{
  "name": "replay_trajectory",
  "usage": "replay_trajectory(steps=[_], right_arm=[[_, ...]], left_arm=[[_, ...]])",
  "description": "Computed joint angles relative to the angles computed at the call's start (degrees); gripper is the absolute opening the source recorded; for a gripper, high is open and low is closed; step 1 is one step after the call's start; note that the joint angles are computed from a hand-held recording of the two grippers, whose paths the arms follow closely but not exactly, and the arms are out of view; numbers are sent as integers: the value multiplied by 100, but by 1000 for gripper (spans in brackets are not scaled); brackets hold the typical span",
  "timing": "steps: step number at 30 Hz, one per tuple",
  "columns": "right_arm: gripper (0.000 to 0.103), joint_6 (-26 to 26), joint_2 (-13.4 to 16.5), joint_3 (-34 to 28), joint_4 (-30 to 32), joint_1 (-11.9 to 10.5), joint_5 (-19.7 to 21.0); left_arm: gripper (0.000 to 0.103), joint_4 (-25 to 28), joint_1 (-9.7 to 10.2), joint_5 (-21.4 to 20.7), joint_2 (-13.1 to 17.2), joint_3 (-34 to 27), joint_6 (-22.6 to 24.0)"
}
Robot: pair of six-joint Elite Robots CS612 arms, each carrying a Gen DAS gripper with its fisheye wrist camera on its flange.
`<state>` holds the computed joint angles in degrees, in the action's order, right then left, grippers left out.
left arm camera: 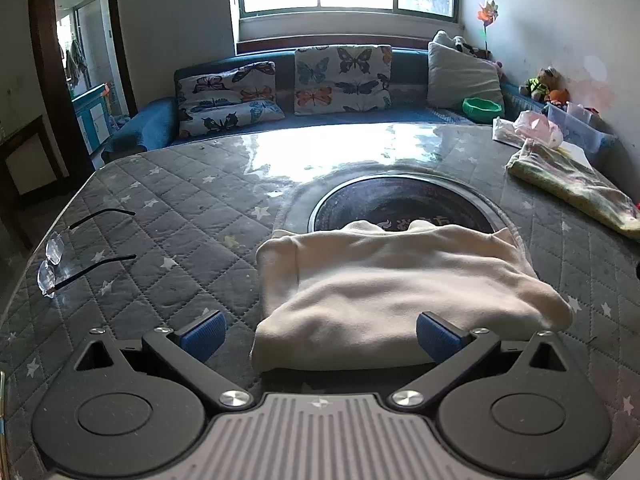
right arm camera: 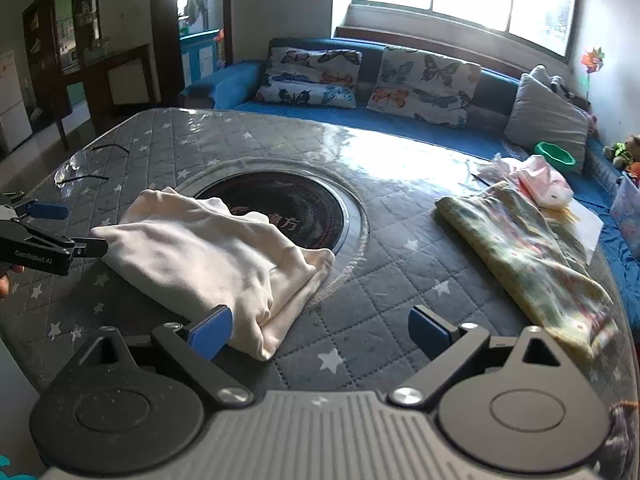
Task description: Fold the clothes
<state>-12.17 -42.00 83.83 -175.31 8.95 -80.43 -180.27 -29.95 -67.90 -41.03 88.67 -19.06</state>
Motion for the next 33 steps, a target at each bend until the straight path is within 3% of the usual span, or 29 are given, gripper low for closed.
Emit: replay_trajectory(steps=[6,24,33], right_arm=[[99,324,28,135,-204,-12,170],[103,1091,439,-336,141,99,418],[103,1012,585,-647,226,156,222]], left_arm=[[103,33,-8,102,-12,4,-62],[103,392,42,201,116,-238,-149],[103,233,115,195,256,-491,-79]])
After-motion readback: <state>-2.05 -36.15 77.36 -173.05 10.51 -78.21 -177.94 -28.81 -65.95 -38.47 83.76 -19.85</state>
